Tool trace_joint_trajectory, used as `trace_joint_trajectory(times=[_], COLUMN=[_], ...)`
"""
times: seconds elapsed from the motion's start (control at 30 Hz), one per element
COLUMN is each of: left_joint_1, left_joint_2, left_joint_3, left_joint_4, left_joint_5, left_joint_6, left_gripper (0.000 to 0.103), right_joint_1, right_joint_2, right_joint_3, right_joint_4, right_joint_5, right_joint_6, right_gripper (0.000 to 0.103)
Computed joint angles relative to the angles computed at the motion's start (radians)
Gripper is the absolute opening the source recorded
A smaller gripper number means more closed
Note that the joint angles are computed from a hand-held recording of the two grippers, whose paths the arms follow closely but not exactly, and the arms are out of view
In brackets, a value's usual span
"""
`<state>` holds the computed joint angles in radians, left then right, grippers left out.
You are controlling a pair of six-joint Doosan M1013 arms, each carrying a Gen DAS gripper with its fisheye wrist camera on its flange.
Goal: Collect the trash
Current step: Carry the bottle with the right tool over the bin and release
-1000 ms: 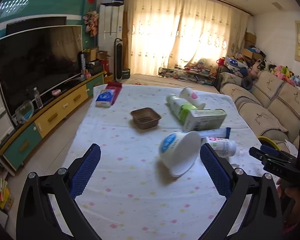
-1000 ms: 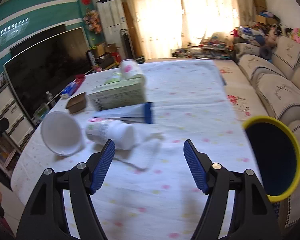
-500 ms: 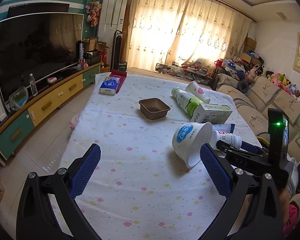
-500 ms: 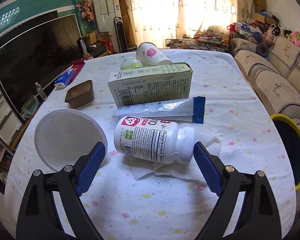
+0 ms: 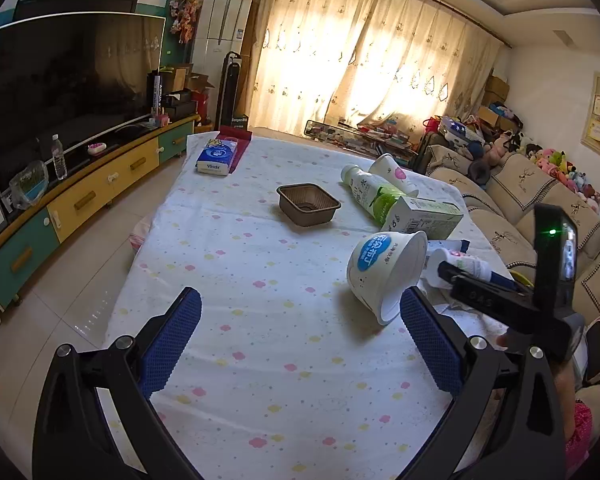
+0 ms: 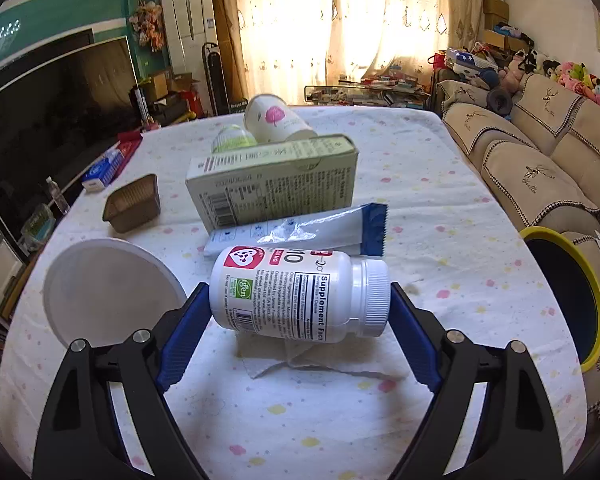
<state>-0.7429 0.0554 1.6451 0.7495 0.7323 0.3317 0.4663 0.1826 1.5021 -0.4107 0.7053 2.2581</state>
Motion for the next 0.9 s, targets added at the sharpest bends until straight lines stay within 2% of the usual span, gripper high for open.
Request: trace_joint_trajectory(times=[0.23,0.4,0.5,0.63,0.83,0.9], left_joint_1=[-0.006,-0.012,-0.015,-0.019,-0.018,-0.021], left_joint_2=[0.015,0.035,0.049,0.07,0.11,0.124], left_joint_3=[-0.013,-0.036,-0.051,-0.073,-0.117,-0.135], left_joint_4=[-0.026,-0.05,-0.067,-0.082,-0.129,-0.139], left_joint_5=[-0.002,0.008,0.015,0.031,0.062,0.075], left_joint_6=[0.04,0.081,0.099,0.119,0.16,0.179], left_gripper=[0.098,0.098,0.098,0.098,0.098,0.098], right_joint_1=[-0.029,-0.075,-0.124,-0.211,-0.32,-0.361], right_joint_2=[-0.068,-0.114,-0.131,-0.14,-0.118,-0.11], right_joint_3=[0.051,0.097,0.118,0.143,0.155,0.152], right_joint_4=[0.008,-0.105,-0.161,-0.154,-0.052,0.053], right_joint_5=[-0.062,-0.069,-0.045,-0.009,0.024,0.023], right_joint_6=[-0.001,0.132,0.21,0.24,0.183,0.123], right_gripper=[0.082,0.082,0.082,0.082,0.082,0.082])
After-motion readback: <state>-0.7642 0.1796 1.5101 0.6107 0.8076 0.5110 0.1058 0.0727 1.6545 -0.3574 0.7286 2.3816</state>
